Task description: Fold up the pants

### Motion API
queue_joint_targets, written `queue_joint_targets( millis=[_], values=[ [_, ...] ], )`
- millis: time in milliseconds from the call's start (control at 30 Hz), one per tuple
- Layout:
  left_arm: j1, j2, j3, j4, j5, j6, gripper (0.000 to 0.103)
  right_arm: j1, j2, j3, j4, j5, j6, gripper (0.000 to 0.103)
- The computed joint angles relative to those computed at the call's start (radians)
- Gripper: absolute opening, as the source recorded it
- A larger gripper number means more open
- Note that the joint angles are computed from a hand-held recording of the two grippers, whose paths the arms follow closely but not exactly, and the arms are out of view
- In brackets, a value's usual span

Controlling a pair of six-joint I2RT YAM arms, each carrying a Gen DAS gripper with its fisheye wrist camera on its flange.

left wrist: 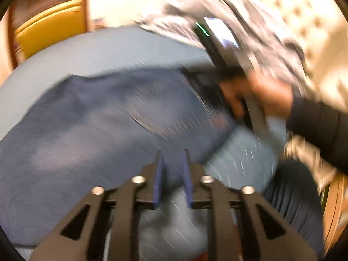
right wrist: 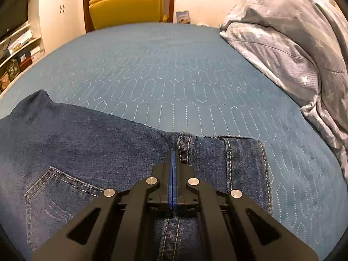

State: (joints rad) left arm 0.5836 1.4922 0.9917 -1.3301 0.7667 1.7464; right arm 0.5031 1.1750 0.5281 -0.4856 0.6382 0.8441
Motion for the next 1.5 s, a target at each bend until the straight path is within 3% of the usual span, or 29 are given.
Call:
queue_joint_targets(
  millis=[33,100,167,200,267,333,467,567,667,800,1000,1167,1200,1233,1267,1367,1433,1500],
  values=[
    [-0.024,0.022,0.047,0.003,0.043,-0.088,0.038,-0.019,0.005,-0.007,0.022,-0.006,-0.02,0.0],
    [-0.096,0.008,0.077,0.086,0.101,-0.263,0.048,-0.007,0.004,-0.01,0.021,0.002,-0.005,0.0],
    [-0.206,-0.013,0.081,0.175,0.104,-0.405,0.049,-0.009,-0.007,-0.02,0.035,0.001,-0.005,0.0],
    [-0.289,-0.048,0.057,0.284,0.084,-0.533,0.048,-0.006,-0.017,-0.024,0.034,-0.001,0.001,0.0],
    [-0.432,-0.084,0.026,0.429,-0.008,-0.73,0.048,-0.003,-0.032,-0.035,0.041,-0.007,0.011,0.0],
    [-0.586,-0.034,0.05,0.511,-0.119,-0.922,0.033,-0.001,-0.037,-0.041,0.043,-0.006,0.012,0.0],
    [-0.794,0.066,0.083,0.642,-0.247,-1.123,0.022,-0.025,-0.081,-0.075,0.082,-0.039,-0.006,0.0],
    [-0.855,0.157,0.115,0.695,-0.313,-1.202,0.019,-0.039,-0.103,-0.093,0.104,-0.059,-0.015,0.0],
    [-0.871,0.188,0.136,0.708,-0.33,-1.209,0.02,-0.038,-0.104,-0.097,0.113,-0.063,-0.014,0.0],
    [-0.894,0.191,0.134,0.725,-0.362,-1.219,0.02,-0.082,-0.159,-0.139,0.164,-0.12,-0.041,0.0],
    [-0.928,0.169,0.094,0.793,-0.413,-1.248,0.02,-0.078,-0.152,-0.136,0.162,-0.112,-0.041,0.0],
    [-0.888,0.161,0.135,0.738,-0.339,-1.272,0.022,-0.07,-0.162,-0.14,0.163,-0.108,-0.032,0.0],
    [-0.869,0.124,0.108,0.766,-0.325,-1.29,0.039,-0.074,-0.166,-0.143,0.166,-0.111,-0.037,0.0],
    [-0.849,0.087,0.08,0.792,-0.293,-1.309,0.066,-0.054,-0.161,-0.139,0.158,-0.098,-0.016,0.0],
    [-0.825,0.056,0.06,0.804,-0.25,-1.324,0.073,-0.055,-0.163,-0.14,0.159,-0.1,-0.017,0.0],
    [-0.799,-0.007,0.011,0.806,-0.251,-1.383,0.08,-0.059,-0.169,-0.143,0.161,-0.104,-0.019,0.0],
    [-0.788,-0.034,-0.03,0.825,-0.24,-1.36,0.086,-0.06,-0.171,-0.144,0.161,-0.105,-0.02,0.0],
    [-0.81,-0.088,-0.11,0.903,-0.289,-1.319,0.089,-0.061,-0.175,-0.146,0.163,-0.106,-0.019,0.0]
  ],
)
